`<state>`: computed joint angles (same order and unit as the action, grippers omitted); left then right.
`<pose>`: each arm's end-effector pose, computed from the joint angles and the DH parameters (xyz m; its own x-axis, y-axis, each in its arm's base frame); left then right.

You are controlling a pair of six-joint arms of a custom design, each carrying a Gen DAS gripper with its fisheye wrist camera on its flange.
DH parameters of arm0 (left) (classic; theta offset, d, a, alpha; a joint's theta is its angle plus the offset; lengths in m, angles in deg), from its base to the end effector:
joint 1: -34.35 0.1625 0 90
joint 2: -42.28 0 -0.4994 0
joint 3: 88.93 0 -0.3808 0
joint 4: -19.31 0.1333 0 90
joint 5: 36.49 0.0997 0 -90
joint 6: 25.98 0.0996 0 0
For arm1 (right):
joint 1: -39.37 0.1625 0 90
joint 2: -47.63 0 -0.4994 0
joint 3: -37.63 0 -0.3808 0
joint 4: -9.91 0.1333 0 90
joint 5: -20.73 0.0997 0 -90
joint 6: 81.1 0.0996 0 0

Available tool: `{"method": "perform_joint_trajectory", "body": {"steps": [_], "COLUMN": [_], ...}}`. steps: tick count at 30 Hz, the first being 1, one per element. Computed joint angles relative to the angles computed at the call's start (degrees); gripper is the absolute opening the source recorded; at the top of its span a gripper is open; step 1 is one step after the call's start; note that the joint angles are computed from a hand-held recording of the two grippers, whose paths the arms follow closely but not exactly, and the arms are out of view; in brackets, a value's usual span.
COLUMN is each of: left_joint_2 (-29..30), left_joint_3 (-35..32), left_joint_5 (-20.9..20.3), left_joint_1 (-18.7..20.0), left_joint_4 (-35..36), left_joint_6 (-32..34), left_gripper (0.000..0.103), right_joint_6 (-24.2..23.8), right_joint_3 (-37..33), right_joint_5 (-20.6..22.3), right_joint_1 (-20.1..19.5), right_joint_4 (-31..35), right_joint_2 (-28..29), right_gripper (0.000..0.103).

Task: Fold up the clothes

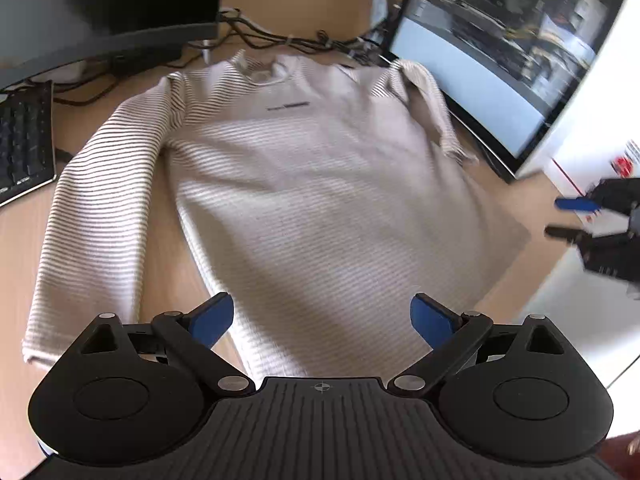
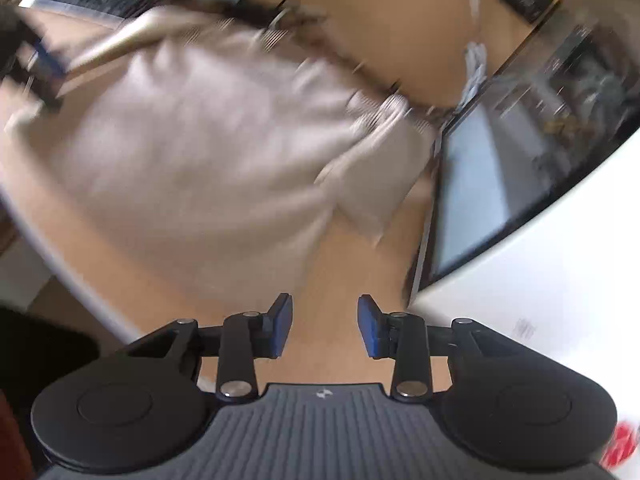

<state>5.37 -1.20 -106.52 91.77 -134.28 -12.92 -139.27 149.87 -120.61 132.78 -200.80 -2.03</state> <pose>-0.2671 -0.7287 0.0980 -0.6924 0.6167 -0.3744 0.6997 0.7006 -0.1401 0.0914 -0.5997 0.2570 -0.3230 -0.1183 0.9390 -0.5799 0.8088 -0.0976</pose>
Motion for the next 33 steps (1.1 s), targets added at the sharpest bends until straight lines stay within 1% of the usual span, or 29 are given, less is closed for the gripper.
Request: {"method": "perform_joint_trajectory", "body": {"steps": [1, 3, 6, 7, 10, 11, 13, 15, 16, 18, 20, 21, 22, 24, 27, 30, 32, 33], "left_joint_2": [-0.5, -1.2, -1.7, -1.7, -1.6, -1.5, -0.9, 0.1, 0.4, 0.7, 0.3, 0.0, -0.3, -1.6, -2.9, -4.1, -5.5, -6.4], "left_joint_3": [1.0, 2.7, 4.4, 4.8, 6.4, 7.1, 8.3, 8.7, 8.7, 8.5, 8.7, 8.8, 9.2, 11.0, 12.8, 14.1, 14.8, 15.0], "left_joint_5": [0.2, 1.0, 3.0, 4.1, 8.2, 10.4, 16.1, 22.5, 25.0, 27.7, 29.1, 29.8, 30.3, 30.3, 29.9, 29.9, 27.9, 26.2], "left_joint_1": [-0.2, -0.7, -1.5, -1.8, -2.6, -2.9, -3.5, -3.8, -3.8, -3.7, -3.8, -3.9, -4.2, -4.8, -5.2, -5.4, -5.1, -4.9], "left_joint_4": [-0.4, -0.9, -0.3, -0.2, -0.9, -2.1, -5.7, -9.4, -10.7, -12.4, -11.6, -11.1, -10.3, -9.1, -6.2, -1.1, 1.5, 1.8], "left_joint_6": [0.6, 0.6, -1.4, -1.8, -1.6, -1.6, -1.8, -3.5, -4.4, -5.8, -7.0, -7.6, -8.2, -9.6, -13.6, -19.3, -22.5, -23.6], "left_gripper": [0.099, 0.100, 0.100, 0.100, 0.100, 0.100, 0.100, 0.100, 0.100, 0.101, 0.101, 0.101, 0.101, 0.101, 0.101, 0.100, 0.100, 0.100], "right_joint_6": [-0.1, -1.5, -4.0, -4.1, -0.6, 0.4, 2.3, 0.7, 0.0, -1.6, -2.7, -2.2, -0.9, -0.1, 1.0, 1.0, 2.6, 4.0], "right_joint_3": [1.3, 2.4, 1.2, 0.4, -1.9, -2.2, -3.1, -3.0, -2.8, -2.9, -2.9, -2.4, -1.6, 0.3, 3.3, 6.2, 7.6, 8.5], "right_joint_5": [-0.3, -0.1, 2.0, 2.7, 6.2, 6.7, 7.8, 8.3, 8.5, 8.8, 9.7, 10.0, 10.5, 12.0, 13.3, 16.5, 18.5, 19.8], "right_joint_1": [-0.1, -0.8, -2.1, -2.3, -2.7, -2.9, -3.4, -4.1, -4.5, -5.3, -5.7, -5.7, -5.8, -6.1, -6.5, -7.6, -8.1, -8.3], "right_joint_4": [-0.5, -3.7, -9.1, -10.8, -14.8, -14.6, -14.2, -14.3, -14.0, -15.1, -16.5, -16.0, -13.9, -12.2, -10.5, -10.4, -8.0, -6.3], "right_joint_2": [0.2, 1.6, 3.9, 4.6, 4.9, 4.8, 4.4, 4.9, 5.1, 6.1, 6.5, 6.0, 4.8, 2.8, 0.6, -0.8, -2.8, -4.3], "right_gripper": [0.036, 0.037, 0.037, 0.037, 0.037, 0.037, 0.037, 0.037, 0.037, 0.037, 0.037, 0.037, 0.036, 0.036, 0.036, 0.036, 0.039, 0.043]}}
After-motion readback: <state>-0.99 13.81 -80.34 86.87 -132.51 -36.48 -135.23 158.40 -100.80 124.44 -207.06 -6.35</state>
